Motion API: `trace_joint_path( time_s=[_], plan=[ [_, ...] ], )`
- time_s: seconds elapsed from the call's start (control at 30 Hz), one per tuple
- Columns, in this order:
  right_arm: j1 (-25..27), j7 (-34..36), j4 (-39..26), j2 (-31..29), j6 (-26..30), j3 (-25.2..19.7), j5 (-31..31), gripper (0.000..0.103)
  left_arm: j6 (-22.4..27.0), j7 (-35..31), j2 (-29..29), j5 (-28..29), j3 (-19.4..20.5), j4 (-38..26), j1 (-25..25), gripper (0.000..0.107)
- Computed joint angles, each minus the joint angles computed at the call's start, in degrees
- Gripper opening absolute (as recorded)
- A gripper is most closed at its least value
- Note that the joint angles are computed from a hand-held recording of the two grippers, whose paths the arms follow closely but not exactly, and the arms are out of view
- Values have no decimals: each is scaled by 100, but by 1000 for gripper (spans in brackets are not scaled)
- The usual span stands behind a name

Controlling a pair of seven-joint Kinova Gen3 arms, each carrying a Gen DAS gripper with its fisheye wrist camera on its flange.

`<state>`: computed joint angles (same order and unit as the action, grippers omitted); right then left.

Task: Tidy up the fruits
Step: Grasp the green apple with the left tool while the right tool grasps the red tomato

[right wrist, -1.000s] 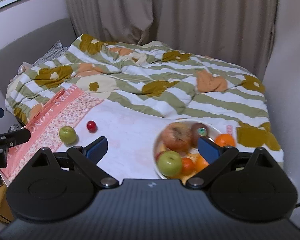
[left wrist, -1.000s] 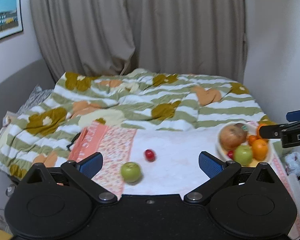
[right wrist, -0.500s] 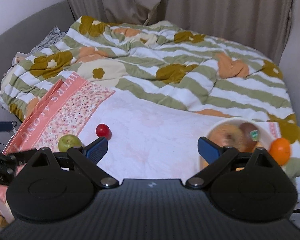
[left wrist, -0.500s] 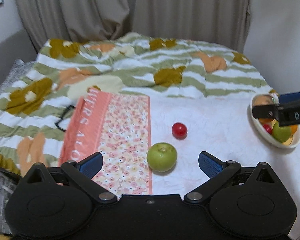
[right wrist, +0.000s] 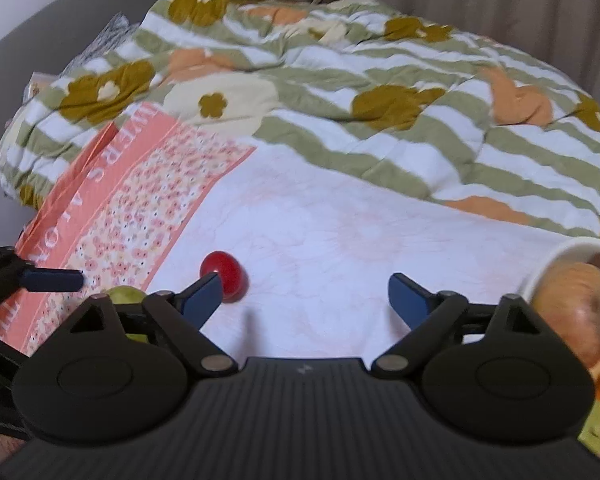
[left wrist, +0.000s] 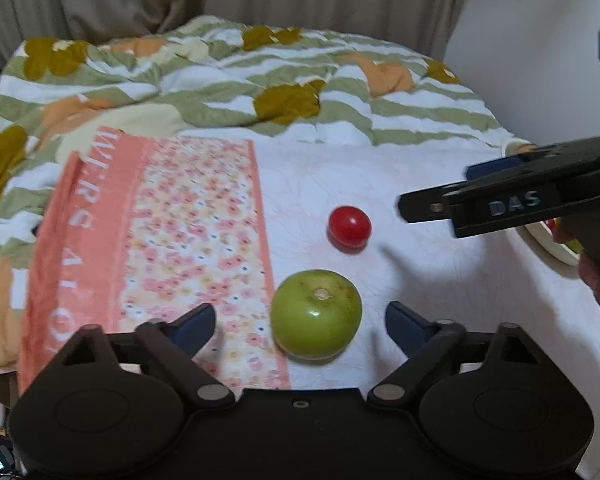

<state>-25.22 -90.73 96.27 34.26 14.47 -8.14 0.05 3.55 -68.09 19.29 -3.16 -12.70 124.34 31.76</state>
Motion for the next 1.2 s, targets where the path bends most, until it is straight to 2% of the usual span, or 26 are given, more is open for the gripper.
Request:
trace_joint_path(
  time_s=[0.13,0.27,0.47,0.57,0.73,0.87,1.03,1.2],
  plan=[
    [197,220,-246,222,232,-299,-100,93,1,-203,131,95,728,-80,-732,71],
    [318,457,-417,373,401,-489,-231,86,-32,-405,222,247,1115,-118,-1104,58],
    [481,965,-602,496,559,-800,-451,78,1,-340,231,315,747,-138,-715,57],
    [400,1136,-662,524,603,-773,-492,75,36,-214,207,324,396,-114,-392,57],
    [359,1378,-784,608,707,-808,-608,67,92,11,118,251,36,-5,-117,57],
    [321,1528,-868,661,779,-813,-671,63,93,194,61,159,-159,91,3,57],
    [273,1702,-960,716,865,-821,-737,49,69,365,18,48,-345,171,133,57],
    [186,1720,-952,715,825,-741,-754,47,34,427,0,-22,-384,212,159,57]
  ],
)
